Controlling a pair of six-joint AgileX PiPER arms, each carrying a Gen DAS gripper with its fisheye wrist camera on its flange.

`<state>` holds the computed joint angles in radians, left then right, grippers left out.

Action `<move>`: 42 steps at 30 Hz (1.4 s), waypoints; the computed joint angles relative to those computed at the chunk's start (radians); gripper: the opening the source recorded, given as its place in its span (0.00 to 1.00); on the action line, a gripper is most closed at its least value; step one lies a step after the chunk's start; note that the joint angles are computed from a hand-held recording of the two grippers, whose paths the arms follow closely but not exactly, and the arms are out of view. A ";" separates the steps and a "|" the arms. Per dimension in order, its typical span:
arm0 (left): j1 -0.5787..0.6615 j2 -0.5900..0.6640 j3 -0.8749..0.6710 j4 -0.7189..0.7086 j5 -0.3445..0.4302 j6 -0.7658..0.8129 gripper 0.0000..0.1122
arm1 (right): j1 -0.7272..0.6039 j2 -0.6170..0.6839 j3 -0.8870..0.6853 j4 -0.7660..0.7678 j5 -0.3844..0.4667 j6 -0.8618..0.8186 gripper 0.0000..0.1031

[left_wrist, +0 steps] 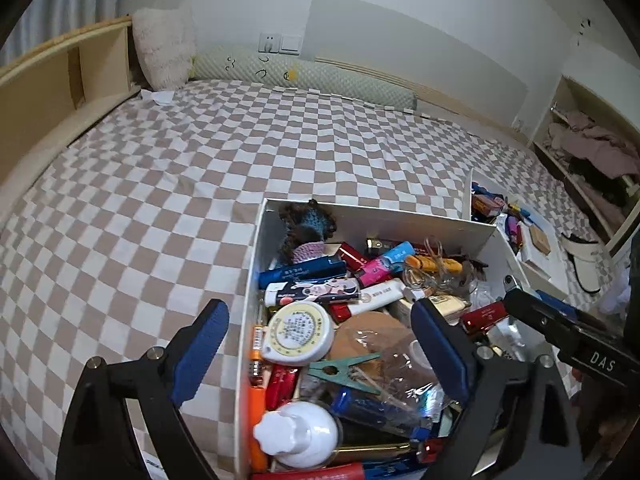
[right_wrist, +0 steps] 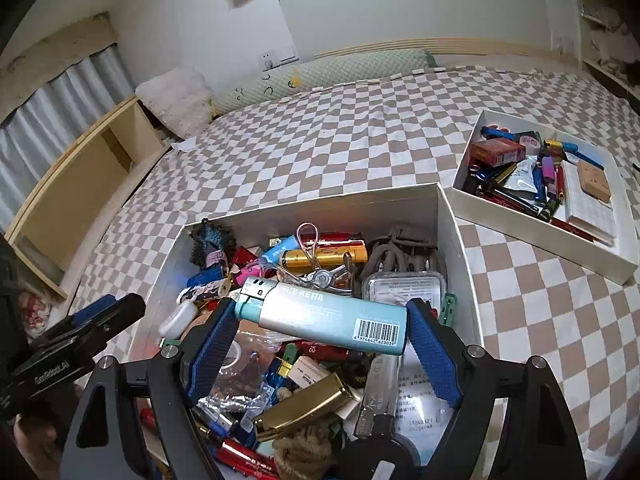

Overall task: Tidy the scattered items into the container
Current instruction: 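Carry the tape measure and light blue lighter over the SHOES box, then open both grippers to drop the tape measure and lighter into the box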

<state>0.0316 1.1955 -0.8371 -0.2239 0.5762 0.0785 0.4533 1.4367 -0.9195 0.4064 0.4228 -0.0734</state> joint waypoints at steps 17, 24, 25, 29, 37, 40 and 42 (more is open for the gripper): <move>0.064 -0.043 0.055 -0.030 0.004 0.086 0.91 | 0.054 -0.030 -0.004 -0.219 -0.018 0.193 1.00; 0.005 -0.097 0.069 0.067 0.015 0.004 0.91 | 0.049 -0.077 0.034 -0.296 -0.007 0.246 1.00; -0.009 -0.102 0.069 0.091 0.019 -0.020 0.91 | 0.049 -0.084 0.040 -0.306 -0.008 0.252 1.00; -0.053 -0.128 0.068 0.160 0.037 -0.104 0.91 | 0.060 -0.113 0.061 -0.400 -0.009 0.324 1.00; -0.107 -0.174 0.060 0.227 0.079 -0.196 0.91 | 0.109 -0.183 0.104 -0.584 0.026 0.452 1.00; -0.143 -0.194 0.059 0.274 0.103 -0.250 0.91 | 0.105 -0.213 0.116 -0.576 0.039 0.445 1.00; -0.157 -0.213 0.060 0.289 0.118 -0.269 0.91 | 0.098 -0.235 0.124 -0.554 0.050 0.426 1.00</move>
<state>-0.1256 0.9823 -0.7769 0.0651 0.6942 -0.1900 0.5512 1.2021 -0.7957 -0.1473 0.4723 0.3529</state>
